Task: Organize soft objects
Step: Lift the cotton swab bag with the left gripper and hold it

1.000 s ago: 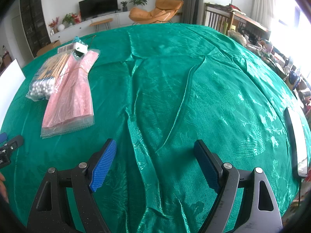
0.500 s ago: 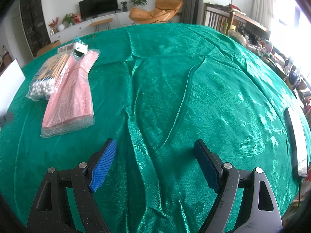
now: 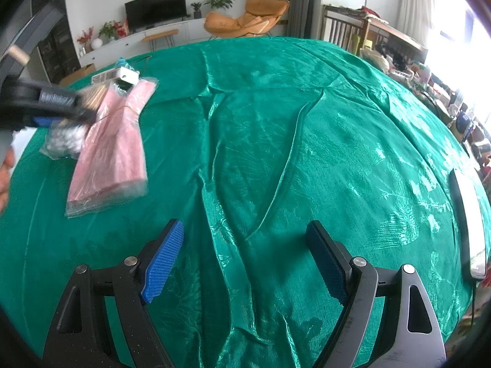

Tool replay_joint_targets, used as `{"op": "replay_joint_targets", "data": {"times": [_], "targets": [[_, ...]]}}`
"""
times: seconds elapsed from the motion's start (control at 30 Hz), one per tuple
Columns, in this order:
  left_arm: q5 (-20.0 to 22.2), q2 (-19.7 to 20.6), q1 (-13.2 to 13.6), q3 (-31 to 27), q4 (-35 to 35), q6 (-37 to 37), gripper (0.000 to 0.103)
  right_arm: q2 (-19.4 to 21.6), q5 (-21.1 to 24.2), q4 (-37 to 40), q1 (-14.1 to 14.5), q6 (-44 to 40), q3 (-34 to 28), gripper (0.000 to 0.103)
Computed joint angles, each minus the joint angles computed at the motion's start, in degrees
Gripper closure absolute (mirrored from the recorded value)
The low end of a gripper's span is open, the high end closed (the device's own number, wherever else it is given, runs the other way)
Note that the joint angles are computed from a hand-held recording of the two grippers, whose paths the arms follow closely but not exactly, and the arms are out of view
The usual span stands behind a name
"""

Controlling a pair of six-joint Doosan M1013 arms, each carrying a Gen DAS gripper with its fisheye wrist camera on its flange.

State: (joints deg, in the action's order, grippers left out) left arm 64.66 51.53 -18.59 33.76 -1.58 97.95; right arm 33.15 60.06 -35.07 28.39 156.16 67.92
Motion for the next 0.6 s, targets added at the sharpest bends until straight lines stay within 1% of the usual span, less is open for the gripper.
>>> {"op": "replay_joint_targets", "data": {"times": [0.03, 0.1, 0.17, 0.27, 0.33, 0.4, 0.47, 0.53, 0.6], "targets": [[-0.9, -1.0, 0.5, 1.7, -1.4, 0.7, 0.071, 0.0, 0.0, 0.0, 0.0, 0.0, 0.0, 0.019], [-3.1, -4.6, 2.1, 7.8, -5.7, 1.8, 0.072, 0.0, 0.0, 0.0, 0.0, 0.0, 0.0, 0.019], [-6.4, -8.4, 3.4, 14.2, -8.0, 3.4, 0.072, 0.0, 0.0, 0.0, 0.0, 0.0, 0.0, 0.019], [-11.4, -13.5, 5.3, 23.3, -6.6, 3.3, 0.072, 0.0, 0.0, 0.0, 0.0, 0.0, 0.0, 0.019], [-12.6, -14.8, 6.1, 26.1, -5.0, 1.8, 0.072, 0.0, 0.0, 0.0, 0.0, 0.0, 0.0, 0.019], [-13.1, -14.8, 6.8, 27.6, -3.3, 0.7, 0.07, 0.0, 0.0, 0.0, 0.0, 0.0, 0.0, 0.019], [-12.4, -13.9, 7.5, 27.5, -5.2, 1.2, 0.058, 0.0, 0.0, 0.0, 0.0, 0.0, 0.0, 0.019], [-15.4, -14.1, 7.7, 28.8, -5.4, 0.9, 0.026, 0.0, -0.1, 0.0, 0.0, 0.0, 0.1, 0.019], [-17.0, -14.0, 7.4, 29.3, -3.5, -0.4, 0.009, 0.0, -0.1, 0.0, 0.0, 0.1, 0.1, 0.019]]}}
